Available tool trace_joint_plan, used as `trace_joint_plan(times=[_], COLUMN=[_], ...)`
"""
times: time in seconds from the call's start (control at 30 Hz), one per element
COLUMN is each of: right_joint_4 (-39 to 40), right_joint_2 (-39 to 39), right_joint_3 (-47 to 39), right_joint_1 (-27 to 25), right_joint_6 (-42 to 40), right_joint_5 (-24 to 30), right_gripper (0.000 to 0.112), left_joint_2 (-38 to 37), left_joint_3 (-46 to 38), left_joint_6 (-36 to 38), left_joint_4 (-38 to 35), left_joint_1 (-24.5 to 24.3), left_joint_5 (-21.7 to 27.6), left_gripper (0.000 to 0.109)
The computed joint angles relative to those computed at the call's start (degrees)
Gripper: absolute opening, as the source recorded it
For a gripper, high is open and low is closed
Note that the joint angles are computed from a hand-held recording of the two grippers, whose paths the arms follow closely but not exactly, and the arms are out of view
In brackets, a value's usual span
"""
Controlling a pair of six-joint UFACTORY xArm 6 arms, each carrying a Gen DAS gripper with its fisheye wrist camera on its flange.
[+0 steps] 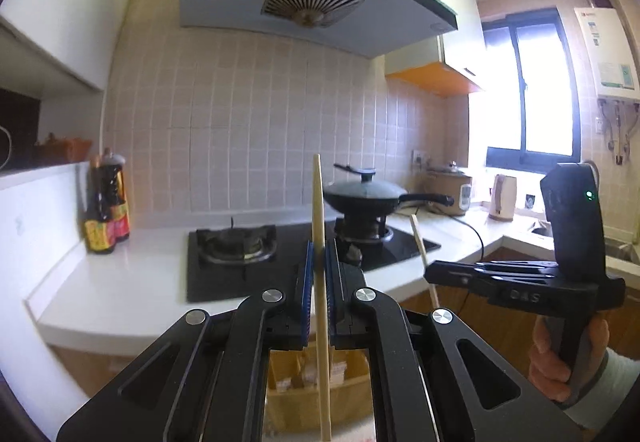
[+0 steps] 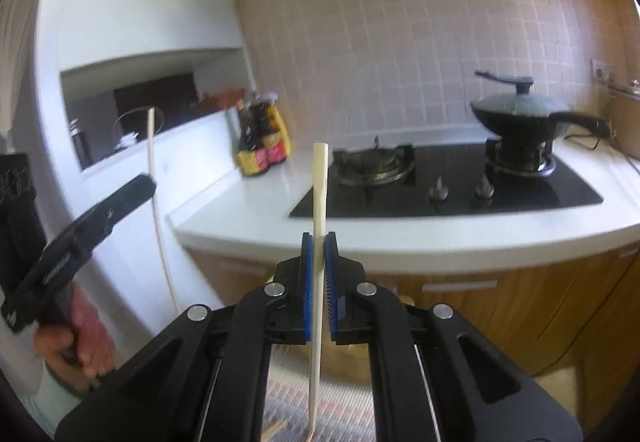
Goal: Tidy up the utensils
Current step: 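Lift both chopsticks over the yellow basket while both tools open to drop them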
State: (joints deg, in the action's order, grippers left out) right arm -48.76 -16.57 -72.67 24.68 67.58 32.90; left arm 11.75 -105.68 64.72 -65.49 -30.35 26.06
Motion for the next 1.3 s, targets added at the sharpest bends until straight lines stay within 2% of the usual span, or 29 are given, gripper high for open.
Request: trace_joint_plan(times=[0.2,0.33,0.43,0.57,0.8,0.97,1.13,1.3], right_joint_4=[-8.02,-11.75,-14.27,-16.29,-19.51,-20.95,-24.48,-25.74], right_joint_2=[5.35,8.01,9.41,11.05,10.88,10.63,9.29,7.17], right_joint_3=[-5.52,-6.14,-5.88,-5.45,-2.41,-0.87,1.26,3.13], right_joint_1=[-3.41,-5.17,-5.16,-5.69,-6.77,-6.21,-5.25,-2.91], right_joint_6=[5.19,8.78,10.46,11.49,15.87,15.36,18.18,18.87], right_joint_5=[0.8,0.27,1.37,1.72,-0.09,-0.53,-0.92,2.63], right_gripper=[0.004,0.004,0.004,0.004,0.004,0.004,0.005,0.006], left_joint_2=[10.28,19.03,26.18,31.65,33.63,33.66,30.14,25.78], left_joint_3=[-13.18,-24.1,-32.62,-38.3,-37.76,-36.04,-29.7,-23.58], left_joint_6=[0.24,-3.82,-9.82,-14.26,-15.52,-14.79,-10.75,-8.13], left_joint_4=[-1.61,0.22,4.05,7.15,8.89,8.75,4.65,2.28], left_joint_1=[-0.13,0.83,1.34,1.39,1.26,1.11,1.06,1.38], left_joint_5=[-1.35,0.88,2.31,2.41,1.7,0.25,-0.31,-0.4], left_gripper=[0.004,0.004,0.004,0.004,0.004,0.005,0.005,0.01])
